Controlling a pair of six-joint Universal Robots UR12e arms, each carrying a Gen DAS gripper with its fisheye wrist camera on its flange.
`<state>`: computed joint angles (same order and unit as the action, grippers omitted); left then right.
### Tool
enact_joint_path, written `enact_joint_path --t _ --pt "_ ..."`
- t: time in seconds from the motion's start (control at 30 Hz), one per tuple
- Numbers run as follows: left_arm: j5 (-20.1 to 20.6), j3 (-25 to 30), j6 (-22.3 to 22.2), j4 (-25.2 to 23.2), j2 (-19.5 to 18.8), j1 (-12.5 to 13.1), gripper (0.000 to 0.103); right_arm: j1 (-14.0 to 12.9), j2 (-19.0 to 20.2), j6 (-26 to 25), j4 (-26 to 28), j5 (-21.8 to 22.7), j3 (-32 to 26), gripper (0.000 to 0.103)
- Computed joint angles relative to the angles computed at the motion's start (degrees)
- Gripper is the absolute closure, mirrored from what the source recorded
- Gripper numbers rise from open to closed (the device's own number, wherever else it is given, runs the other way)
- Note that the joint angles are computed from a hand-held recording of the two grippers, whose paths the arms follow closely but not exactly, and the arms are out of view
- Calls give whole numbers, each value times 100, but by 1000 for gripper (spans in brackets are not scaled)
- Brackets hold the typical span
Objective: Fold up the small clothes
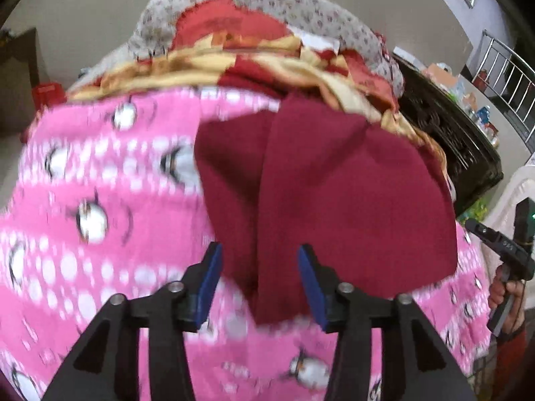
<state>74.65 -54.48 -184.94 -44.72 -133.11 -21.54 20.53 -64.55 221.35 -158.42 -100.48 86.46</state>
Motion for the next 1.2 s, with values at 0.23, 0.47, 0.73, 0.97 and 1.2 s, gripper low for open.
enact_joint_path --t 0.23,0.47,0.73,0.97,1.2 --pt "342 1643 -445 -631 -944 -206 44 -137 673 -450 176 1 -1105 63" --pt "618 2612 -959 -1342 -1563 -218 40 -379 1104 145 914 -179 -1592 63" --pt "658 2358 -887 -1236 -1406 -218 40 -335 1046 181 1020 -298 -1573 65" --pt "793 1031 -788 -678 -627 -189 40 -128 1190 -589 497 450 -2031 60" --pt "706 -343 -1092 -131 48 -49 37 123 2171 -1417 1287 1021 -3729 60"
